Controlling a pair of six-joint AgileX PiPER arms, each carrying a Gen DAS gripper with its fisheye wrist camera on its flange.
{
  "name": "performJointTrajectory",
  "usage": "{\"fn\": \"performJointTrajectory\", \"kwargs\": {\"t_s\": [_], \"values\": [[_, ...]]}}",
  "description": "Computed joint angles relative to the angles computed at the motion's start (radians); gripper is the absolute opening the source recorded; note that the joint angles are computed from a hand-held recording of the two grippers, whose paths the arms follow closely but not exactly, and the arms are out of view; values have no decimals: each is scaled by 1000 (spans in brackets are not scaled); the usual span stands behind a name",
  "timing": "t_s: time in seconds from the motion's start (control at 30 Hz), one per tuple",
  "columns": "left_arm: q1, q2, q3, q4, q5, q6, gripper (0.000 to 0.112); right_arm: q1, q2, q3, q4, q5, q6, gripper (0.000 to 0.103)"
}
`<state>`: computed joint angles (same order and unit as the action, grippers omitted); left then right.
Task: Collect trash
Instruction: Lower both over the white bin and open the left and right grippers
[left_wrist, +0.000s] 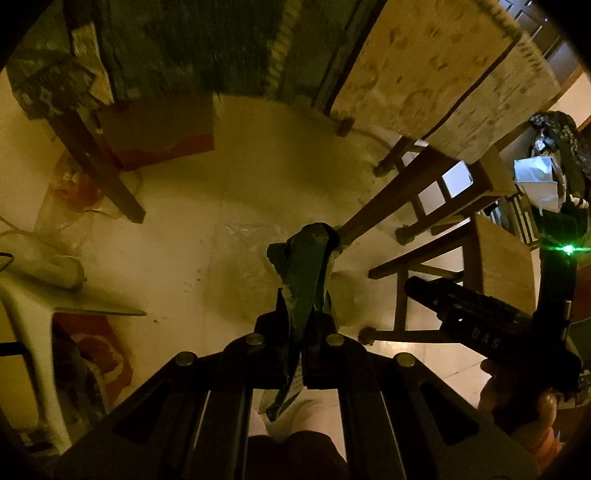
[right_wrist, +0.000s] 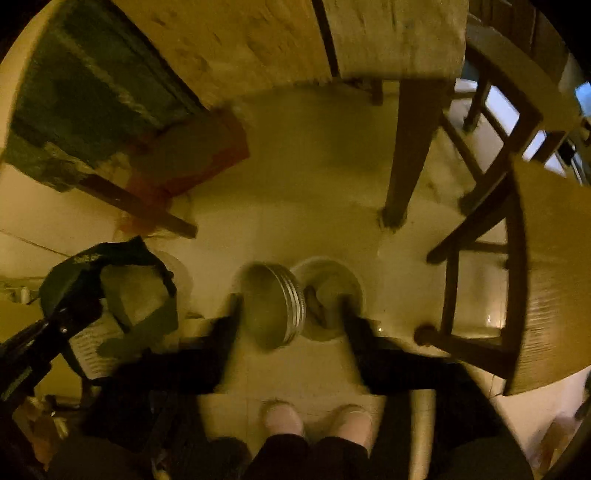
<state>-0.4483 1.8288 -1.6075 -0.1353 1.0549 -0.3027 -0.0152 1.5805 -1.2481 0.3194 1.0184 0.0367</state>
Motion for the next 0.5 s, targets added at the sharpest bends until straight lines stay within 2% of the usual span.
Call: {"fn": "performJointTrajectory", "kwargs": {"t_s": [0.17,0.27,0.47,0.5], "values": [[-18,90,21,-29,-69,26,3,-29,16,65,-4,-54,-28,61],[-28,158,8,-75,-99,50,3,-63,21,81,-4,-53,-43,61],[-66,327,-88,-106,-119,67,3,-95,36,102,-48,-92,-47,61],[-71,360,-117,-107,-105,69,7,-100,36,105,-48,-96,-51,61]]}}
